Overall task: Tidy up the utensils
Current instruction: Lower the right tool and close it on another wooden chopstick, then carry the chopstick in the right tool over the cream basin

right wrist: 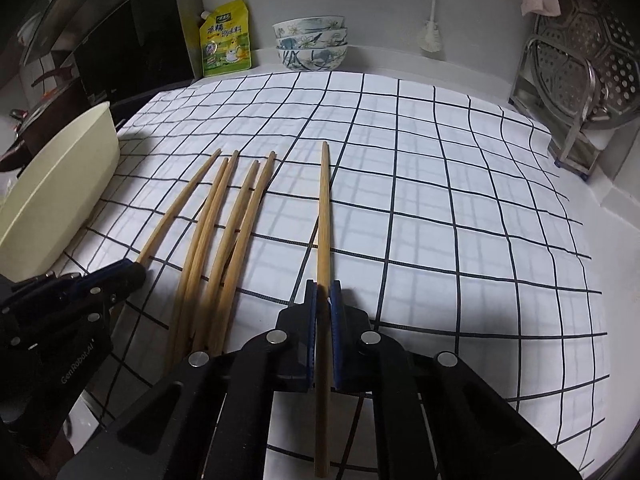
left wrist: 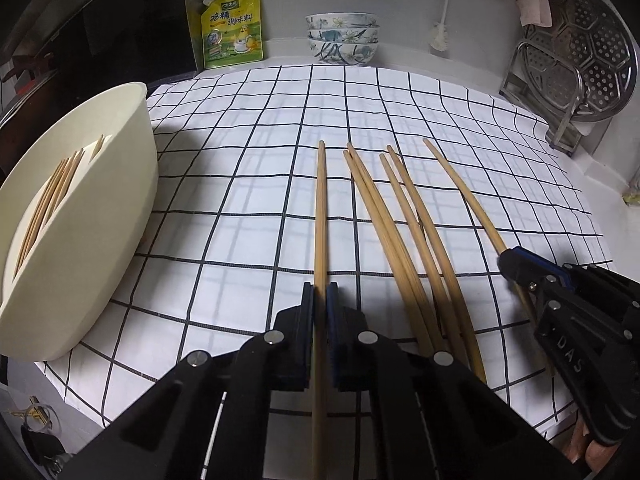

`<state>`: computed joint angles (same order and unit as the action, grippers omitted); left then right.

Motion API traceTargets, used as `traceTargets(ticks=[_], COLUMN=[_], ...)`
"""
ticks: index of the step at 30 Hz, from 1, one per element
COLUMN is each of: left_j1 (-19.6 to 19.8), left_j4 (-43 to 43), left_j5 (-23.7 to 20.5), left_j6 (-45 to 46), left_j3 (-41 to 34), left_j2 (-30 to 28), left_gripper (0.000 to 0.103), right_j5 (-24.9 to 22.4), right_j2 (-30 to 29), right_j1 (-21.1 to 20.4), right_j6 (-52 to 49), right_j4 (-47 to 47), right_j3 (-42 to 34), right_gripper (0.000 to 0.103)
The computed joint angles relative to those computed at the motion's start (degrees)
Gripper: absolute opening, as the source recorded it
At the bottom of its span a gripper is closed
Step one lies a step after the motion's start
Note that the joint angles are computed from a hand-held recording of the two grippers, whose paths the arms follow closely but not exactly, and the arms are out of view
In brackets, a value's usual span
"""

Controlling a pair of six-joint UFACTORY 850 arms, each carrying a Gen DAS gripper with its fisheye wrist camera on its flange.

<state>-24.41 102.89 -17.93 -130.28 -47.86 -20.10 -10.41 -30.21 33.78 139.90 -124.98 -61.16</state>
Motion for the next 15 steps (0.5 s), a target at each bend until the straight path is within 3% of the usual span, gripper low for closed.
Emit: traceTargets(ticks=[3, 12, 15], left_j1=[0.2, 0.0, 0.0], left_j4=[-0.8, -0.6, -0.3], left_j5=[0.1, -0.1, -0.1], left_j6=[0.6, 1.7, 2.0], left_j3=[0.3, 1.6, 2.3], left_j2=[0.5, 2.7, 3.9], left_gripper=[0.007, 0.007, 0.007], right_j5=[0.3, -1.7, -2.6], right_j2=[0.7, 3.2, 4.2], right_j1=[-0.4, -0.7, -0.6], right_j6=[9.0, 23.9, 24.5], right_j4=[-8.2, -21.0, -20.9], right_j3=[0.7, 3.1, 3.9], right_gripper=[0.007, 0.007, 0.007])
